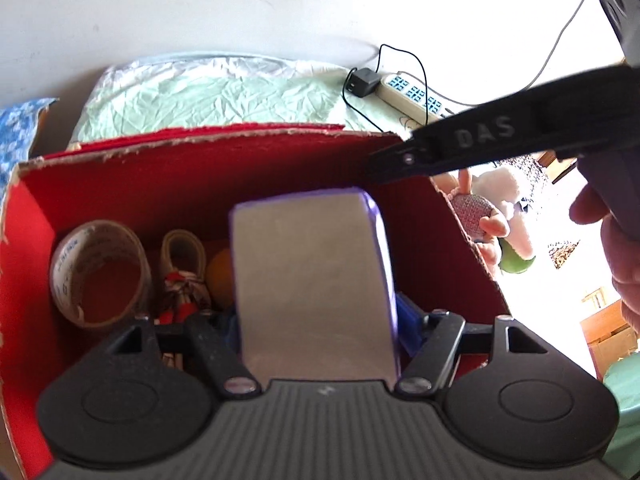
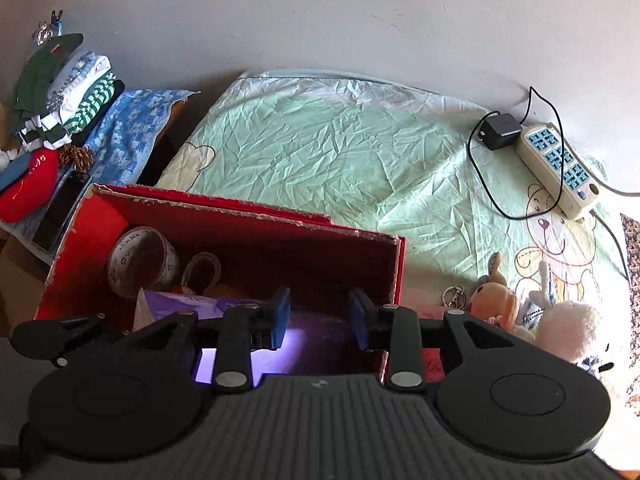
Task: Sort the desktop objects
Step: 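Lift the purple pack with both tools and lower it into the red box, then open both tools and release the purple pack inside the box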
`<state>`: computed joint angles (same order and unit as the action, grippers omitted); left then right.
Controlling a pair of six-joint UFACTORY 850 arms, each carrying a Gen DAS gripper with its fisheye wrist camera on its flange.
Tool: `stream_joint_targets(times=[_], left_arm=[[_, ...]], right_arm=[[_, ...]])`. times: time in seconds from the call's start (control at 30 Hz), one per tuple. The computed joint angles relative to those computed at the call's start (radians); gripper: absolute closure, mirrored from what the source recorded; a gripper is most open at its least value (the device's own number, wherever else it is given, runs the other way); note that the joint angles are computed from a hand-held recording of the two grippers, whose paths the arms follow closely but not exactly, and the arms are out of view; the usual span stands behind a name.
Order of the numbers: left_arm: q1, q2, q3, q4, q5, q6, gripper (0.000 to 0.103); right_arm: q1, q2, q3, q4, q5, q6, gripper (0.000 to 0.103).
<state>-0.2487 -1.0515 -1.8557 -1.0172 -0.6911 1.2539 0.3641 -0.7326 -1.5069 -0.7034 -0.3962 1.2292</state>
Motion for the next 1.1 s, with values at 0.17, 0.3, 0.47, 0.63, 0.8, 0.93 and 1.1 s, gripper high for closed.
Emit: stream_joint_targets(times=[0.17, 0.3, 0.47, 0.63, 0.8, 0.93, 1.1], left_arm=[[0.006, -0.01, -0.019, 0.054, -0.108, -0.18, 0.037], [0.005, -0.019, -0.031, -0.006, -0.057, -0.26, 0.039], [0.032, -0.092, -0.129, -0.077, -0.103, -0.415, 0.039], [0.06, -0.076, -0.043, -0.251, -0.125, -0.474, 0.039], [0.012, -0.008, 0.034, -0.141, -0.022, -0.464, 0.026], [0.008, 0.061, 0.096, -0.108, 0.057, -0.364, 0.014], [0.059, 0.158, 0.18, -0.162, 0.067, -0.181, 0.014]], right_arm=[[-0.005, 0.014, 0.033, 0.044, 0.036, -0.035, 0.068], [-0.002, 0.028, 0.053, -0.02, 0.018, 0.023, 0.067], [0.024, 0.036, 0.073, -0.023, 0.001, -0.139, 0.046], [0.034, 0.035, 0.075, 0.088, 0.006, -0.329, 0.042], [0.038, 0.03, 0.071, 0.009, -0.018, -0.309, 0.042], [0.038, 0.038, 0.085, 0.0, -0.011, -0.313, 0.042], [0.021, 0.065, 0.119, 0.097, 0.125, -0.331, 0.044]])
